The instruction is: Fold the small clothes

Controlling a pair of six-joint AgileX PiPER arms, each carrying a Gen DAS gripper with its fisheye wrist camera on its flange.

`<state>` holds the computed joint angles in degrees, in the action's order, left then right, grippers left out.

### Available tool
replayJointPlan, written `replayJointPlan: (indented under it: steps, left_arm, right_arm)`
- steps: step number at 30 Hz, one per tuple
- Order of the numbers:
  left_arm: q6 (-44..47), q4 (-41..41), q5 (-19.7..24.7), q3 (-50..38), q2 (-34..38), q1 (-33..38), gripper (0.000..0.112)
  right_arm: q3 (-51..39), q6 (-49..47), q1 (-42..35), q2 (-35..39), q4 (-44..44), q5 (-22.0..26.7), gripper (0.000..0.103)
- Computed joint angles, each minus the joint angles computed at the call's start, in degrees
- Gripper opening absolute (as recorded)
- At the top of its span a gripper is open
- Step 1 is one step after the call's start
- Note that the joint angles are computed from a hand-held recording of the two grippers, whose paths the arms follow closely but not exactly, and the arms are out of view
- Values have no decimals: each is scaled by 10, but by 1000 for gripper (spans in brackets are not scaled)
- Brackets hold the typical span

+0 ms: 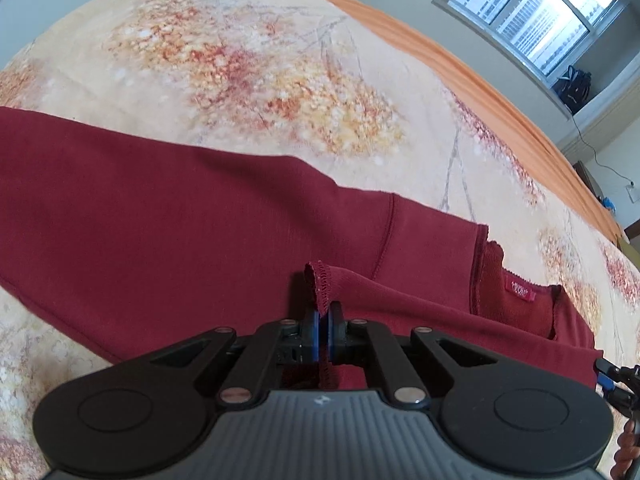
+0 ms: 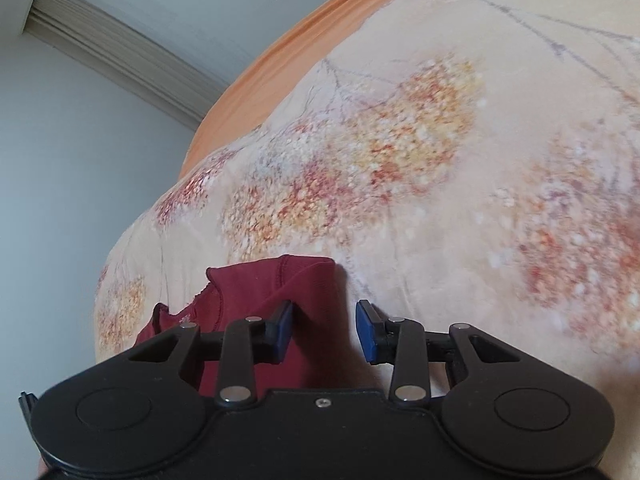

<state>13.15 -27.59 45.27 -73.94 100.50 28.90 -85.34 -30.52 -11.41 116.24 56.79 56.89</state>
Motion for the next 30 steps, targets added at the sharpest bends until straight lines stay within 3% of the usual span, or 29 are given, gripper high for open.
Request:
replayJointPlan:
  steps: [5, 8, 10, 14, 15, 17, 19, 20, 21, 23, 28, 30]
  left_arm:
    - [15, -18, -17, -5, -9, -11, 3]
    - [-36, 38, -2, -32, 22, -30, 3]
    - [-52, 57, -1, -34, 34, -37, 4]
    - [-39, 49, -1, -35, 35, -34, 5]
    - [-34, 46, -1, -32, 35, -32, 6]
    - [-28, 38, -4, -24, 32, -29, 9]
    - [-29, 33, -7, -21, 33, -26, 9]
    - [-32, 34, -8, -20, 33, -27, 9]
    - [-36, 37, -7, -24, 35, -28, 9]
    - [-38, 39, -3, -28, 35, -30, 9]
    - [-36, 53, -3, -31, 40, -37, 14]
    - [-41, 47, -12, -27, 38, -36, 14]
  right_arm:
    - [-8, -9, 0, -16, 15, -28, 5]
    - [-24, 42, 24, -6, -73, -46, 8]
    - [-11, 58, 22, -4, -81, -48, 12]
    - [63, 3, -16, -49, -6, -17, 43]
    - [90, -22, -27, -66, 4, 2, 46]
    - [137, -70, -38, -89, -5, 42, 46]
    - [175, -103, -28, -111, -35, 38, 44]
    - [188, -117, -24, -114, -39, 39, 34]
    - [193, -116, -19, -117, -50, 32, 15]
    - [191, -77, -24, -119, -53, 32, 12]
    - [168, 0, -34, -115, -89, 52, 13]
    - [177, 1, -30, -121, -83, 41, 22]
